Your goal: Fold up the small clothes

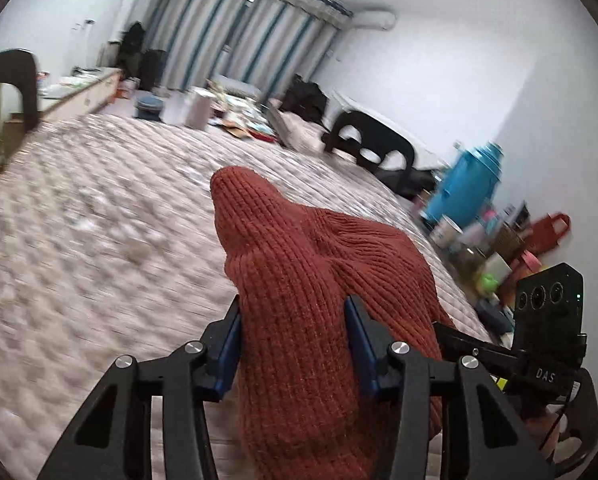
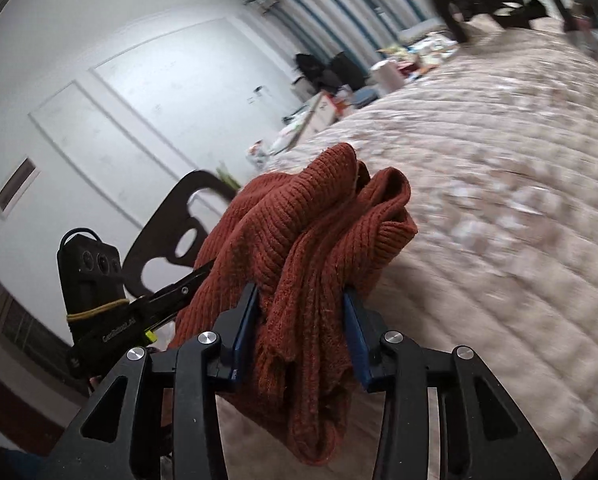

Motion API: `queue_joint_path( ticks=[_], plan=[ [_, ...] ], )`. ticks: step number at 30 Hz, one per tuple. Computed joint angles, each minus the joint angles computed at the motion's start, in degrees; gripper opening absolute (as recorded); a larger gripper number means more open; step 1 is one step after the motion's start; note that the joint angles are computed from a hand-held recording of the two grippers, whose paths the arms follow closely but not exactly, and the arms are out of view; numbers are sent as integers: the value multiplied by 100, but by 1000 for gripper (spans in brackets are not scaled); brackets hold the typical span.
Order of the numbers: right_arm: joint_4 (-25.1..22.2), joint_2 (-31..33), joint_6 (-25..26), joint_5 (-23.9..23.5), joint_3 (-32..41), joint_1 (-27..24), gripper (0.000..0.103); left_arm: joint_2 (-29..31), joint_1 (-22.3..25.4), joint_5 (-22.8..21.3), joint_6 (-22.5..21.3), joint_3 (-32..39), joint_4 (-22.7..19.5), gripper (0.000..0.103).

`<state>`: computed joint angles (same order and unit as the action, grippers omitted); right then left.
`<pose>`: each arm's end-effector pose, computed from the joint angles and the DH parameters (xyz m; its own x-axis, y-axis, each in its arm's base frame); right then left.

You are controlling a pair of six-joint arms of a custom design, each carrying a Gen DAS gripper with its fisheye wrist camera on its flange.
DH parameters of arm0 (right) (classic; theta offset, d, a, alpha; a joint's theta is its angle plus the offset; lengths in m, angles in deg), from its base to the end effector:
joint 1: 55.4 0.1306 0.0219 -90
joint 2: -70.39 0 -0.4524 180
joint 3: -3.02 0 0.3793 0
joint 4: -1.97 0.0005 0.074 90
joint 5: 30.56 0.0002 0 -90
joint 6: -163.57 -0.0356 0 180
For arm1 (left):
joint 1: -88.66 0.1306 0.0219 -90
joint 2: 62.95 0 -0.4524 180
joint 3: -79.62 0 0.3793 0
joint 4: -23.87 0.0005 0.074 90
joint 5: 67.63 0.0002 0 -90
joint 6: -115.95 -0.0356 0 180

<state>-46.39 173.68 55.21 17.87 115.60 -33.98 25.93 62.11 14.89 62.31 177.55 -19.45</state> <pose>0.5298 0.2327 0.5685 -0.7940 -0.0583 -0.6051 -0.5297 0.5550 0.6415 0.4293 -0.2099 0.5809 -0.6113 -0.3516 -0.7090 -0.0192 0.9022 -0.4309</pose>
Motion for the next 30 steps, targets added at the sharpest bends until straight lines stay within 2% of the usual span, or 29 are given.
queue_joint_path(
  ticks=[9,14,16,18,21,24,27,30],
  plan=[
    [-6,937,-102,130,1048,797,42,-359,1002,1,-365,-432,-31,51],
    [-448,1252,175,484,1224,893,43,-271,1262,10,-423,-712,-123,51],
    [-280,1153,115,325,992,841,43,-369,1288,71,-427,-878,31,52],
    [-340,1023,267,602,889,830,43,-440,1259,41,-400,-919,60,51],
    [-165,770,419,1028,745,848,43,-556,1076,-443,-471,-888,-21,51],
    [52,588,654,1291,731,941,42,-723,831,-790,-499,-921,75,51],
    [-179,703,1090,1498,1030,1118,25,-801,604,-890,-588,-932,67,51],
    [-636,886,1502,1780,1220,1290,20,-696,445,-1011,-620,-960,-169,51]
  ],
)
